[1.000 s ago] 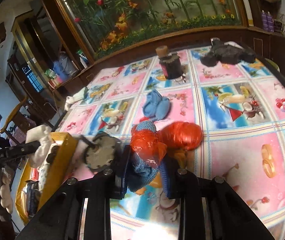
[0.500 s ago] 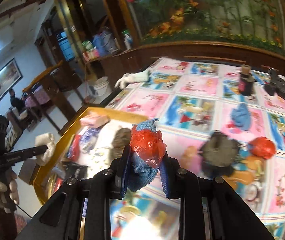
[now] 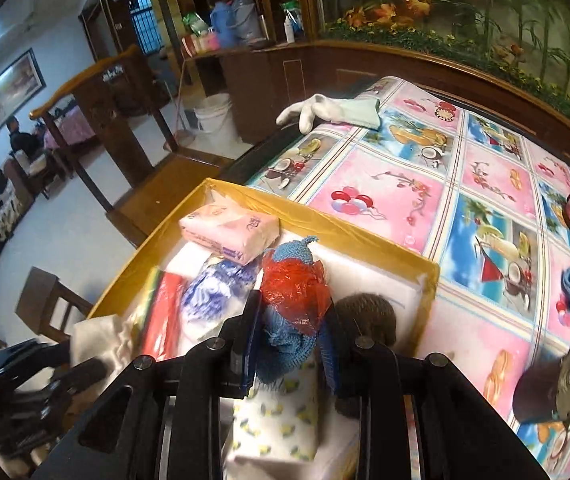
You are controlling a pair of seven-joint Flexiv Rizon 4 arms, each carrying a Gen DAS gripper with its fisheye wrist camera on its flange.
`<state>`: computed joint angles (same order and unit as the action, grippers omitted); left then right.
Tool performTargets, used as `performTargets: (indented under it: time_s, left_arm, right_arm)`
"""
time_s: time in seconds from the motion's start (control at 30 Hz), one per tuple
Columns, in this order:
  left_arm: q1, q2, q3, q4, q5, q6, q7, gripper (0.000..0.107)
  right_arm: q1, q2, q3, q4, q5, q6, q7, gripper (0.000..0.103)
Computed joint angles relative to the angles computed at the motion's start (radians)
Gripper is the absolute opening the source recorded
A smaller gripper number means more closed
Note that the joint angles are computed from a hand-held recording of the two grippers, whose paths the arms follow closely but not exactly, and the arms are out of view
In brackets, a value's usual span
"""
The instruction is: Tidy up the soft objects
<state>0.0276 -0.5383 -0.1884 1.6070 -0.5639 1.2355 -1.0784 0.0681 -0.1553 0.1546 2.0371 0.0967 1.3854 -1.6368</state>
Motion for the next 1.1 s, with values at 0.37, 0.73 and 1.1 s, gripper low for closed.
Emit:
performTargets:
  time_s: [0.37,0.73,1.1]
  left_arm:
    - [-0.078,0.036,0.055,0.062,0.087,0.235,-0.076,0.063]
    - [-0.248,0.071,0.276,0.051,0.383,0.262,-0.350,0.072]
    - [-0.299,0.116,0.325,0.060,0.533,0.259,-0.471,0.074]
  right_arm:
    - [0.038,0.033,-0.092,0.139,-0.248,0.210,0.223,0.065]
    - [0.065,0.277,-0.040,0.269,0.324,0.170,-0.227,0.078]
    - [0.163,0.472,-0.158,0.458,0.263,0.175,-0.166,0.083]
